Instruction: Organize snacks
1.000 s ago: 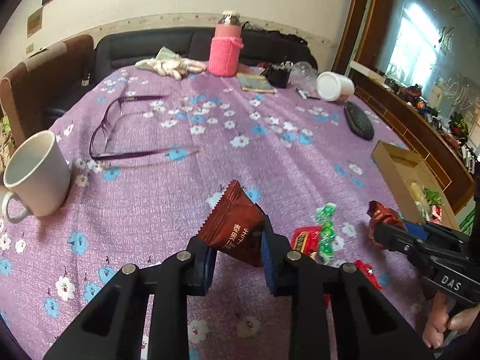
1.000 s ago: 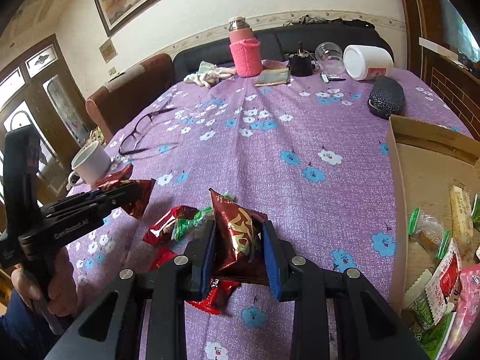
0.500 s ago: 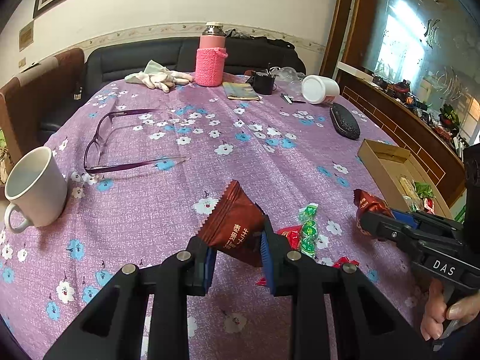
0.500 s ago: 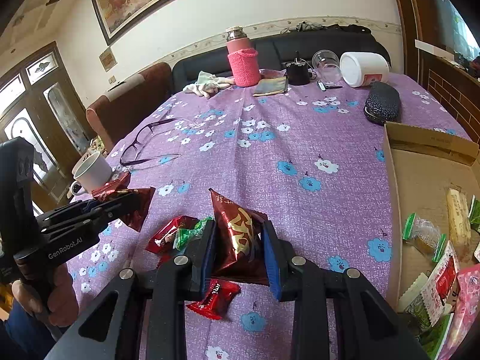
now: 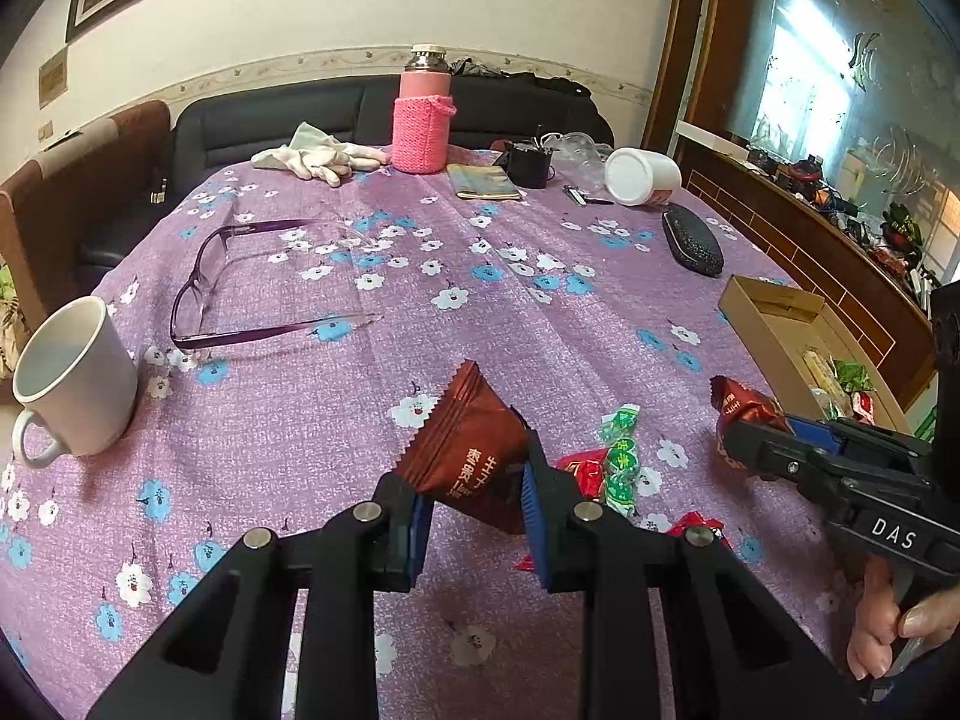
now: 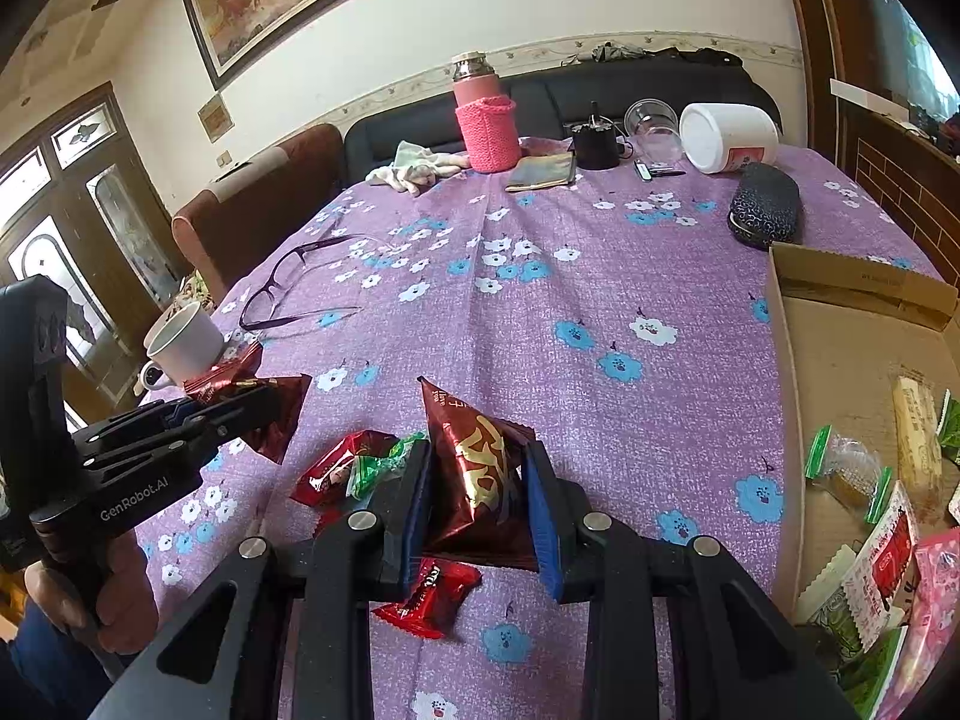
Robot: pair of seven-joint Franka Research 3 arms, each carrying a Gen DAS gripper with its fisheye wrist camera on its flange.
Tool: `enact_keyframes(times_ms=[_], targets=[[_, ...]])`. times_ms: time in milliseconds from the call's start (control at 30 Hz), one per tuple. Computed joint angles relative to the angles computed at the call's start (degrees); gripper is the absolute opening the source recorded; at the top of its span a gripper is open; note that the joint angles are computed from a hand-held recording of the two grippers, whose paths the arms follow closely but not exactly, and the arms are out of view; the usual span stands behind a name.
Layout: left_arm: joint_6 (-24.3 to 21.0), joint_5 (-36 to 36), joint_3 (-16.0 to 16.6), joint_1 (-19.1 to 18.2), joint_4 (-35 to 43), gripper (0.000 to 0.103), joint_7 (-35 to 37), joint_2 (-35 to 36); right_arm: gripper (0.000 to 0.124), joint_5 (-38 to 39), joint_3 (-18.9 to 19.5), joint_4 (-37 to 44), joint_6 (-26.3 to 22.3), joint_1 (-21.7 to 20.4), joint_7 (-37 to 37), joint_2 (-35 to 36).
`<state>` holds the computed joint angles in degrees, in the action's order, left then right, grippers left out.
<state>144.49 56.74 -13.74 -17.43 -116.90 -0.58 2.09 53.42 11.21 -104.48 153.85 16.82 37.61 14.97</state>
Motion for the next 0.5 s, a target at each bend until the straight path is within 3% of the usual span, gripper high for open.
enact_keyframes(times_ms=[500], targets=[[-7.68, 4.00, -0.85, -2.10, 2.00, 0.025, 0.40, 0.79, 0.032, 0.30, -0.01, -0.18, 0.24, 0.06, -0.20, -0.09]])
